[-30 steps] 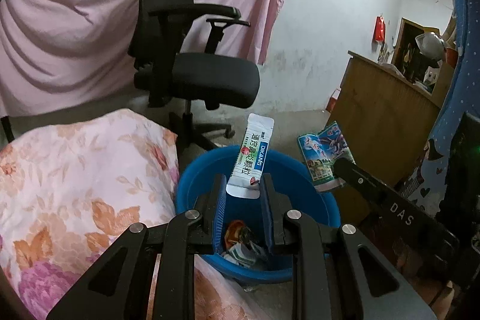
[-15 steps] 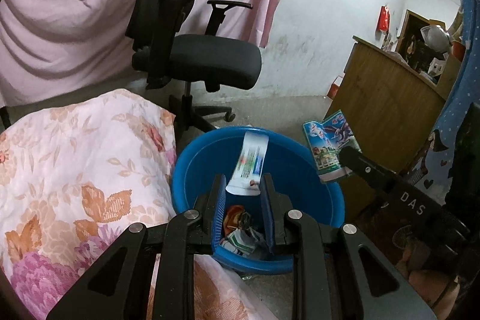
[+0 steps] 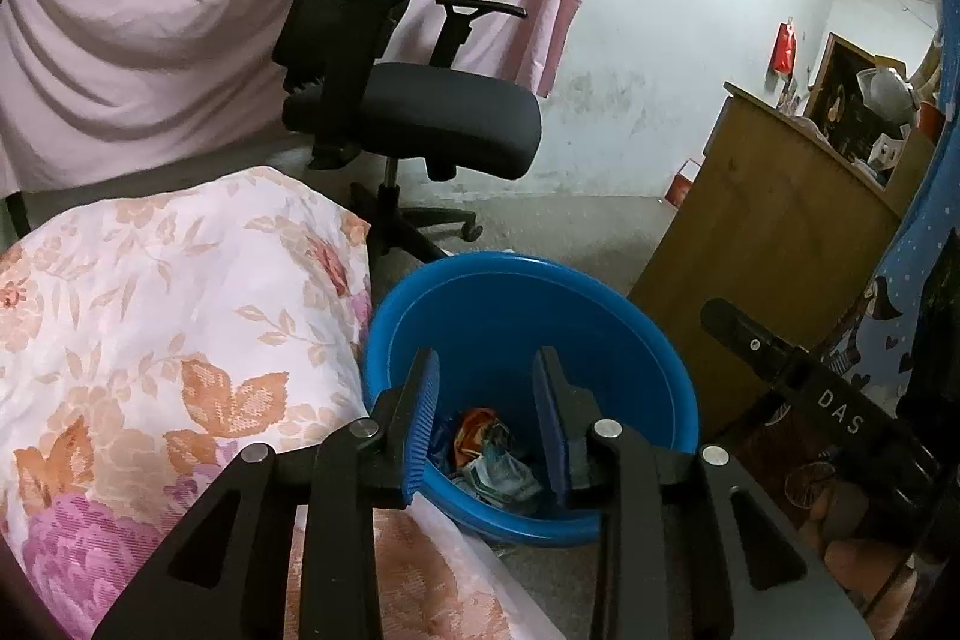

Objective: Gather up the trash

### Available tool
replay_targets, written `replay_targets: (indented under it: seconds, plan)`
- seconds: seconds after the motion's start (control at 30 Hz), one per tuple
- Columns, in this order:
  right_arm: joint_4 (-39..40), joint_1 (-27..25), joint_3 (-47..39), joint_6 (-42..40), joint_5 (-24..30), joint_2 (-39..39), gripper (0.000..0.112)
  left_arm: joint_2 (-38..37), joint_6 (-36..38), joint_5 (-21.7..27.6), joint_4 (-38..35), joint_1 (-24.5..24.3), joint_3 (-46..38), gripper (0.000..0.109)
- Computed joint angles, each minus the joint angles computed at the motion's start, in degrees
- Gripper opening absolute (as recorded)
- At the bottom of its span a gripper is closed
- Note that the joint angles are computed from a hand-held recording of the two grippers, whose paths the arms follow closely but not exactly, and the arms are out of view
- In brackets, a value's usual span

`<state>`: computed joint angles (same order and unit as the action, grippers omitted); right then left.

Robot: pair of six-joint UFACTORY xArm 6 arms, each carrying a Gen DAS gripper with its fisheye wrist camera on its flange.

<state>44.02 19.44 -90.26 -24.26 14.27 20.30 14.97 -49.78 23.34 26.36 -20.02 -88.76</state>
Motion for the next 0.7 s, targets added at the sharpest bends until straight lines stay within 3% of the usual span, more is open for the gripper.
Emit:
replay_targets:
  seconds: [0.23, 0.43, 0.7]
  plan:
    - [-1.6, 0.7, 0.9, -1.0, -2.3, -0.7, 0.049, -2.4, -3.1, 0.1, 3.6, 0.1, 1.9, 0.032]
    - [-5.3, 1.7, 3.0, 0.6, -5.7, -2.1, 0.059, -6.1, -7.6, 0.5, 9.1, 0.1, 5.0, 0.038]
    - [-11.3, 3.5, 7.7, 5.2, -11.2, -5.1, 0.078, -13.6, -18.3, 0.6, 19.1, 1.1, 11.9, 0.061]
